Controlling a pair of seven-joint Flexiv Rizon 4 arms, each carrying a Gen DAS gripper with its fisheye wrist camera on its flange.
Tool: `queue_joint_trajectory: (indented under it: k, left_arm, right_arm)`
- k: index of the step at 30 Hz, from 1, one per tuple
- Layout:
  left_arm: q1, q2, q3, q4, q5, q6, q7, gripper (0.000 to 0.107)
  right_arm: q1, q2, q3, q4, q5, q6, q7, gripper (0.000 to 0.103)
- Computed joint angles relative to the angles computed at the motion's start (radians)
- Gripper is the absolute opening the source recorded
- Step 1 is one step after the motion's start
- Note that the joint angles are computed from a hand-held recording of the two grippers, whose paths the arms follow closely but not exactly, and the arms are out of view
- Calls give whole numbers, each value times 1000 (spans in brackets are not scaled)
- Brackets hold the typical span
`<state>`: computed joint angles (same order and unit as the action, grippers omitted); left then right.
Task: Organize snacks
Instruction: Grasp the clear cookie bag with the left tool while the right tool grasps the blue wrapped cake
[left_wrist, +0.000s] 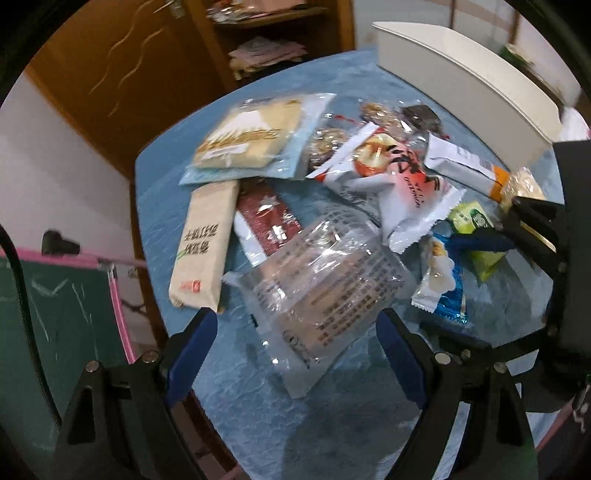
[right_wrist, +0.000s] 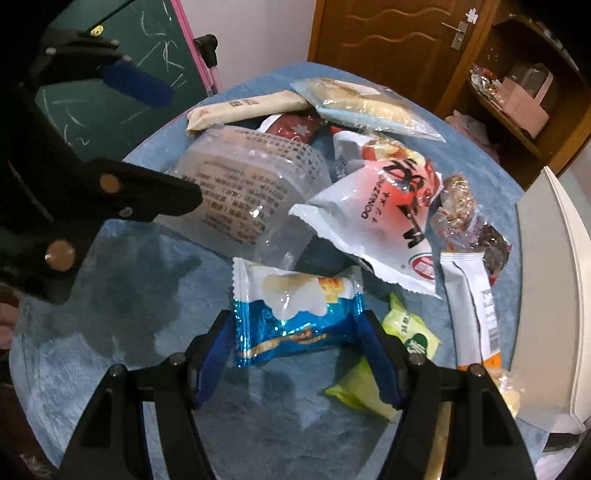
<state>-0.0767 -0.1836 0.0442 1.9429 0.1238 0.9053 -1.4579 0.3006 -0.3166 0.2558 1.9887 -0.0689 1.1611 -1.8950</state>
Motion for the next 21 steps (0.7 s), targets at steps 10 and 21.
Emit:
queue_joint_trajectory:
  k: [10,21]
  left_arm:
    - [-3,-106,-16,-100,-21,-99,116,87]
    - [-30,-180,-8,-152,-4,-71,157,103]
  right_arm:
    - [-89,-7,58,-113,220,-153,-97,46]
    - [-66,28,33,-127,339,-245,-173,45]
